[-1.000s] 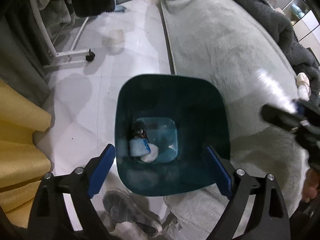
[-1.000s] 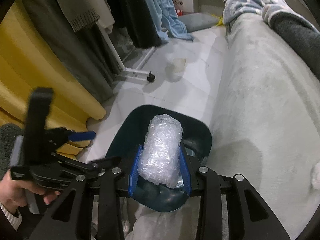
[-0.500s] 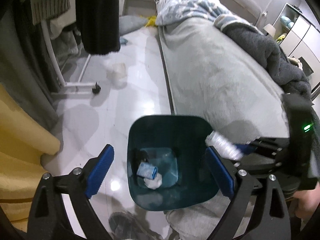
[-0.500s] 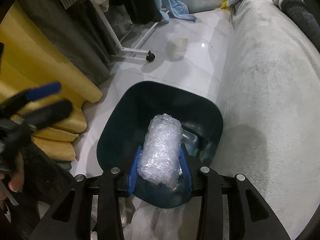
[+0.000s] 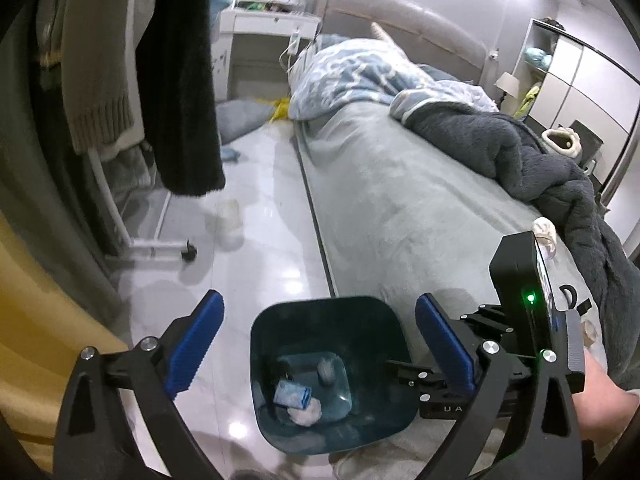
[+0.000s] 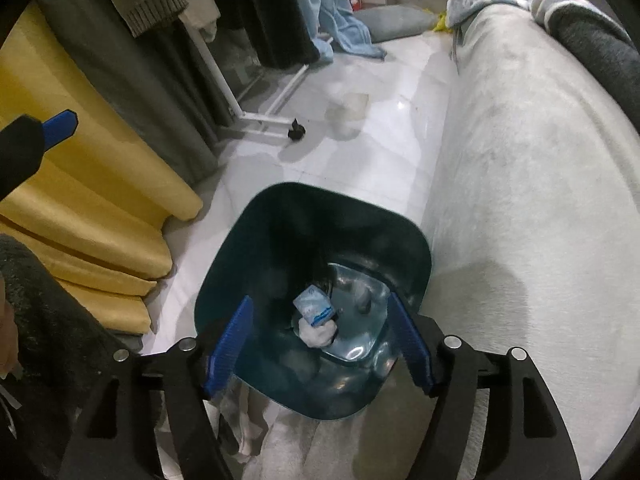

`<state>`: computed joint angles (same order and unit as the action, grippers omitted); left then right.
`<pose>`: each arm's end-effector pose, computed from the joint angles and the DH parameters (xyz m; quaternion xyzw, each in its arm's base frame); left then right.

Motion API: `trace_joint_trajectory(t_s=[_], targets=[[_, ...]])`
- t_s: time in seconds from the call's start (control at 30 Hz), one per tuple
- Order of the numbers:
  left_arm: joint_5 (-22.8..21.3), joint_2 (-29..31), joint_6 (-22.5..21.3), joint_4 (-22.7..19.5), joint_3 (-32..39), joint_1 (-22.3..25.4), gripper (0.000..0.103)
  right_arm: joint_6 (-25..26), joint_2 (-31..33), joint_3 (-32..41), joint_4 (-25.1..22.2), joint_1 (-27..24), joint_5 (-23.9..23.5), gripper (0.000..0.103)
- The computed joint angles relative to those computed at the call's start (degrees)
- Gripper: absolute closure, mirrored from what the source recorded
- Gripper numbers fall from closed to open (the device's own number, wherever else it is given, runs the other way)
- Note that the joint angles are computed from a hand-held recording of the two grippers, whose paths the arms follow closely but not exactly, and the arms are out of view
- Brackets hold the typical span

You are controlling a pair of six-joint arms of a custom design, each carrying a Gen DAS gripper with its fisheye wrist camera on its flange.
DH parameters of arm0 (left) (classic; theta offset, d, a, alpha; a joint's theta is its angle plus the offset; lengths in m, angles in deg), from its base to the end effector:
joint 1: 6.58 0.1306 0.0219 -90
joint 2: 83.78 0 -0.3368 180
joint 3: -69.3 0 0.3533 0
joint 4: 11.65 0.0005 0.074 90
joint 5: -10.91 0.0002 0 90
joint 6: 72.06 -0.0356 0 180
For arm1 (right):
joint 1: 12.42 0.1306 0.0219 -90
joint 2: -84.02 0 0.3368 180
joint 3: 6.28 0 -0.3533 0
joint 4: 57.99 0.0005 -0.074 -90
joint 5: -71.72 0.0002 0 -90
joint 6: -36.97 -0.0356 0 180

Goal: Collect trash
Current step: 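Move both tools back toward the bed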

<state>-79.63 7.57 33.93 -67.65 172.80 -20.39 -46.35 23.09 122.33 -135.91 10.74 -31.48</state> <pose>0.4410 -0.1086 0.4656 -0.0193 0.9198 -0.0966 0.3799 0.5246 0.2327 0.3824 -0.2721 0.9373 0.1384 0.1682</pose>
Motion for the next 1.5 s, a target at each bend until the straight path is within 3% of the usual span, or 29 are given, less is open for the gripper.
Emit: trace_joint_trajectory(t_s=[0.23,0.47,0.67,0.9,1.13,1.5], targets=[[-2.5,-0.1,-0.5,0.7,1.9,-2.5,0.005,0.3,-4.0,-2.1,2.4,-1.8,-1.0,0.027],[-5.6,-0.4,-4.1,2.7,2.9,-6.7,0.005,0.3,-8.6,-5.7,5.4,-5.1,-1.4,0.025],[-2.8,2.0,-3.4,-0.6,7.3,-8.4,0.005,0.3,-13.1,-9.5,8.1,-8.1,-1.4,0.025],[0.5,3.6,-1.2,-0.4,9.6,-9.9,0.005,0.6,-16.9,-13.2,9.9,-11.5,-1.2,0.023],[-0.9,6.8,-4.1,-2.3,14.4,-12.3,0.005,1.1,-20.2,-16.7,11.5,-14.7,-0.9,0.022],[1.3,9.8,-5.2,0.1,15.2,-14.5,0.005,1.8,-23.5,-20.2,12.4,-20.1,-0.8,0.021]])
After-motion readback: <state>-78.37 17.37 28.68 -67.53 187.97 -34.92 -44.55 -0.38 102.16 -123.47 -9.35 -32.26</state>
